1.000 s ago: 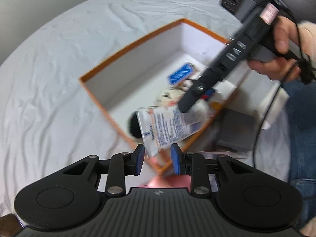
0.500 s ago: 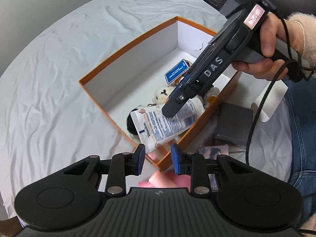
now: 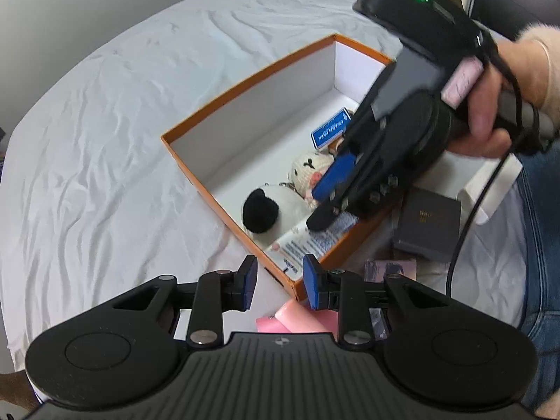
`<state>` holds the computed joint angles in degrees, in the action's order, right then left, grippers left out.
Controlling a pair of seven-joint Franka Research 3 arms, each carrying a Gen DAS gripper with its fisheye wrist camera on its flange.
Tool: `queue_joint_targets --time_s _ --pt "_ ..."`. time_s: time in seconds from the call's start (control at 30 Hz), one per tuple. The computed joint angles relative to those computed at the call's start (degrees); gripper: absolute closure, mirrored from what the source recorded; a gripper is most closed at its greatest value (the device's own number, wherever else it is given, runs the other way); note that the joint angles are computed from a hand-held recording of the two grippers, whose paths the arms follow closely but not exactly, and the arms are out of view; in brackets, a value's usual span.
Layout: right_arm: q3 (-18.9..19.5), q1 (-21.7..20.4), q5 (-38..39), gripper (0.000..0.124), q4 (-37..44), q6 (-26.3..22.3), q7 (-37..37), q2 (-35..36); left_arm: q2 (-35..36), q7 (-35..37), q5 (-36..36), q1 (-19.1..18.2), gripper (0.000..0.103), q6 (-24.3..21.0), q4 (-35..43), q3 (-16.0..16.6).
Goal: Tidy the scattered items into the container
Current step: 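Open the left gripper to release the lotion tube inside the box, then move both tools back to the items lying in front of the box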
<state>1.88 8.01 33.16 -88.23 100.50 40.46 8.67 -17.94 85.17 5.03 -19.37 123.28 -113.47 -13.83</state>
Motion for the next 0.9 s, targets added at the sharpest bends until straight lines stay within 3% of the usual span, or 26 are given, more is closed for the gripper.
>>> queue_joint_targets --time_s 0.3,0.6,0.9 --pt "-1.0 -0.6 1.6 0.088 -5.7 5.5 -1.7 -5.6 -0.6 -4.1 1.4 -0.3 0.069 -2.3 0.9 -1.3" --pt "-3.5 -1.3 7.0 0.084 -14.5 8.1 -7.9 -14.8 -2.7 -8.5 1.7 -1.2 0.069 -2.0 0.6 -2.1" --pt "-5.6 -1.0 8.6 0.083 -24.9 13.3 -8.6 -23.6 -6.7 -25.2 4.8 -1.0 0.068 -3.8 -2.6 -5.0"
